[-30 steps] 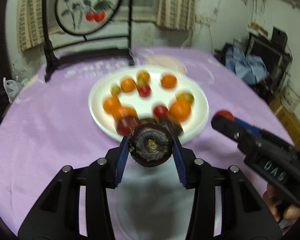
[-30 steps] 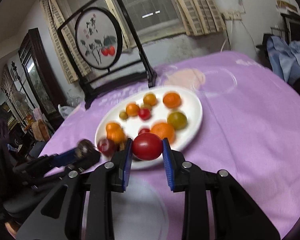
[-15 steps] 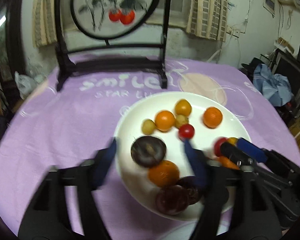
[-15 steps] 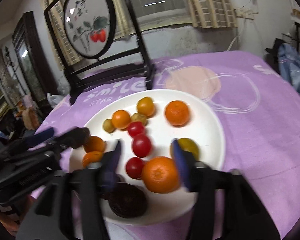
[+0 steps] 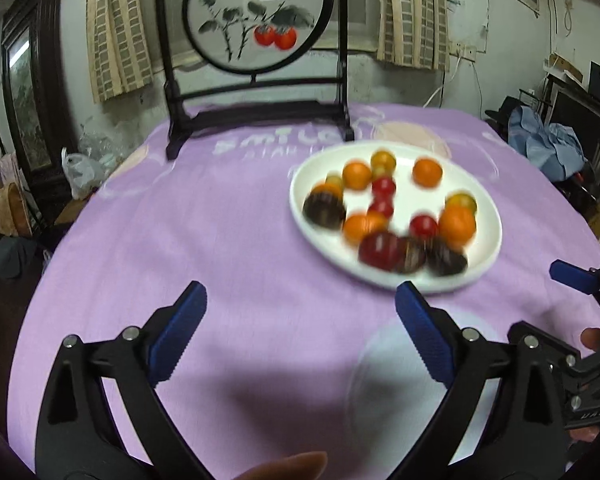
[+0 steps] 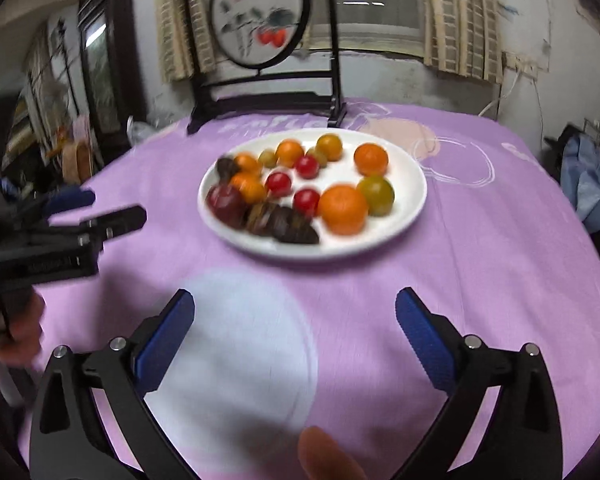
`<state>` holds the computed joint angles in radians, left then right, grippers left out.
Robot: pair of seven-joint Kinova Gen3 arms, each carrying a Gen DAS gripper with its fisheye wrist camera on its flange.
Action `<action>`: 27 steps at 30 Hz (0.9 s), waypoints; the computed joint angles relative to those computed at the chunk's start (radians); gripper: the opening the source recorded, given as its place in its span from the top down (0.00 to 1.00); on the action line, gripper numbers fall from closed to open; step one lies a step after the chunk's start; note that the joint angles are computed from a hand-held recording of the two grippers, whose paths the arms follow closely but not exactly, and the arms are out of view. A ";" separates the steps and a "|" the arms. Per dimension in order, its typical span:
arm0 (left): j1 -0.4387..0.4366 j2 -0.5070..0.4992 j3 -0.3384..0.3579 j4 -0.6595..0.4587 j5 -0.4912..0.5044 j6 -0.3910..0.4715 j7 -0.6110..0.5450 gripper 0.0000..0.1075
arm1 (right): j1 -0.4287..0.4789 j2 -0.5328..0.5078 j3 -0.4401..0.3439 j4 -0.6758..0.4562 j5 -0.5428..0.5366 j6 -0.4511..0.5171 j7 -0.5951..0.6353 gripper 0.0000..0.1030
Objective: Organize fruits
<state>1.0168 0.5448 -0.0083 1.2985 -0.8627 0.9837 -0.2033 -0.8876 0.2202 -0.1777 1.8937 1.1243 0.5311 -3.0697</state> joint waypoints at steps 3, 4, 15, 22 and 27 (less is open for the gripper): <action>0.024 -0.039 0.001 0.081 -0.019 -0.032 0.060 0.10 | -0.037 -0.019 -0.015 0.042 0.070 0.038 -0.054 0.02; 0.031 -0.040 0.003 0.091 -0.030 -0.026 0.074 0.09 | -0.041 -0.024 -0.022 0.053 0.087 0.049 -0.072 0.02; 0.023 -0.054 0.044 0.151 -0.043 -0.040 0.103 0.09 | 0.021 -0.067 -0.058 0.103 0.104 0.028 -0.175 0.02; 0.014 -0.048 0.049 0.140 -0.034 -0.037 0.090 0.09 | 0.041 -0.072 -0.073 0.111 0.121 0.025 -0.196 0.02; 0.018 -0.040 0.048 0.128 -0.032 -0.028 0.078 0.09 | 0.042 -0.072 -0.077 0.110 0.120 0.029 -0.193 0.02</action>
